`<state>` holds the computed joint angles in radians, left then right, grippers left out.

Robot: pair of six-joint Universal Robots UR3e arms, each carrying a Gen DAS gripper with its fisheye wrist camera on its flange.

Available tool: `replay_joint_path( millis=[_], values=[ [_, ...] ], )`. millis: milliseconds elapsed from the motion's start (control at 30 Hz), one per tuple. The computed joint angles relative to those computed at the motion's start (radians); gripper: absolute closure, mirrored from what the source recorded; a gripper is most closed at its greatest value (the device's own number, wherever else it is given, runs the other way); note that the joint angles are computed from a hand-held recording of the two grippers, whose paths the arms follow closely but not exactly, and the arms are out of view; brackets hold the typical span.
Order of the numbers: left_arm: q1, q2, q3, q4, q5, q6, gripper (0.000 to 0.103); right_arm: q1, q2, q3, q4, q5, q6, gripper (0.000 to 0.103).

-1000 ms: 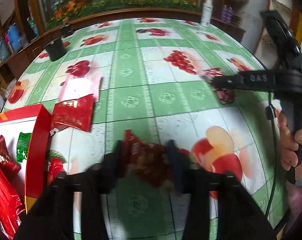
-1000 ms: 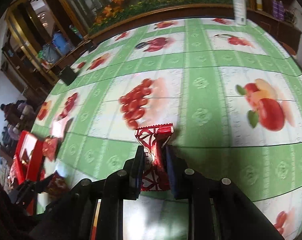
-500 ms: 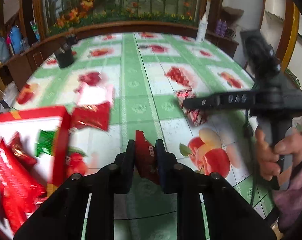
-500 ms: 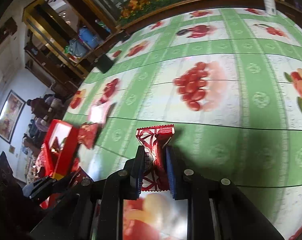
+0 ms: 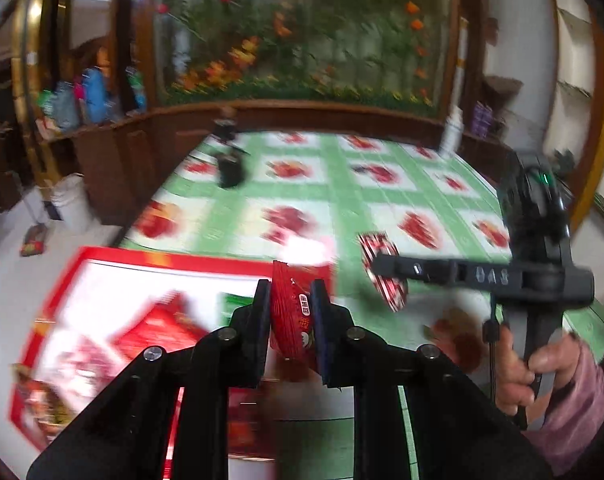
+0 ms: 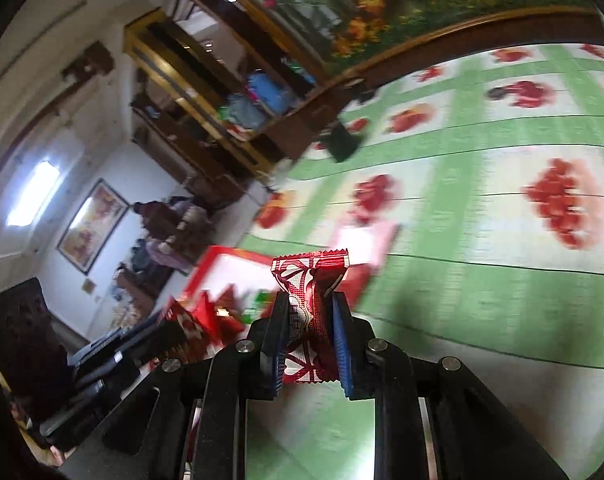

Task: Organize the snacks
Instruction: 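Carry both packets into the white tray and open both grippers, then move the left gripper to a red packet while the right reaches the pink-white packet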

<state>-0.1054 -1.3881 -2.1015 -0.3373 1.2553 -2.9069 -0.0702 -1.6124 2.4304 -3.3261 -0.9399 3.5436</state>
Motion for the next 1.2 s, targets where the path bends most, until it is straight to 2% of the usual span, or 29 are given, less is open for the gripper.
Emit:
replay_joint_path(
  millis=[133, 300, 433, 700, 733, 800, 833, 867, 900, 933, 1000, 1067, 1167, 1200],
  values=[
    [0.102, 0.072, -0.06, 0.043, 0.028, 0.021, 0.086, 0.156, 0.171, -0.162, -0.064, -0.065, 0.074, 0.083],
    [0.189, 0.093, -0.116, 0.085, 0.06, 0.045, 0.086, 0.292, 0.321, -0.354, -0.045, -0.11, 0.104, 0.082],
    [0.258, 0.107, -0.151, 0.082, 0.046, 0.053, 0.086, 0.367, 0.415, -0.493, 0.002, -0.123, 0.109, 0.08],
    [0.314, 0.144, -0.172, 0.057, 0.026, 0.061, 0.086, 0.408, 0.457, -0.539, -0.019, -0.126, 0.122, 0.079],
    [0.313, 0.141, -0.169, 0.055, 0.03, 0.059, 0.083, 0.405, 0.455, -0.532, -0.027, -0.126, 0.125, 0.079],
    [0.315, 0.145, -0.166, 0.048, 0.035, 0.054, 0.06, 0.392, 0.444, -0.51, -0.046, -0.123, 0.132, 0.079],
    [0.319, 0.15, -0.17, 0.051, 0.034, 0.048, 0.038, 0.383, 0.436, -0.495, -0.059, -0.127, 0.139, 0.079],
    [0.328, 0.164, -0.183, 0.063, 0.025, 0.04, 0.025, 0.362, 0.417, -0.473, -0.059, -0.118, 0.132, 0.078],
    [0.339, 0.177, -0.194, 0.072, 0.012, 0.039, 0.024, 0.353, 0.401, -0.461, -0.056, -0.131, 0.129, 0.073],
    [0.345, 0.183, -0.199, 0.079, 0.0, 0.042, 0.024, 0.34, 0.382, -0.439, -0.062, -0.159, 0.124, 0.064],
    [0.344, 0.193, -0.205, 0.085, -0.011, 0.059, 0.024, 0.317, 0.351, -0.407, -0.063, -0.242, 0.129, 0.057],
    [0.323, 0.185, -0.203, 0.094, -0.006, 0.072, 0.024, 0.288, 0.33, -0.395, -0.025, -0.331, 0.139, 0.057],
    [0.282, 0.158, -0.191, 0.09, 0.005, 0.075, 0.024, 0.289, 0.361, -0.522, 0.199, -0.535, 0.092, 0.057],
    [0.271, 0.157, -0.191, 0.087, 0.008, 0.074, 0.024, 0.29, 0.379, -0.554, 0.233, -0.566, 0.082, 0.057]
  ],
)
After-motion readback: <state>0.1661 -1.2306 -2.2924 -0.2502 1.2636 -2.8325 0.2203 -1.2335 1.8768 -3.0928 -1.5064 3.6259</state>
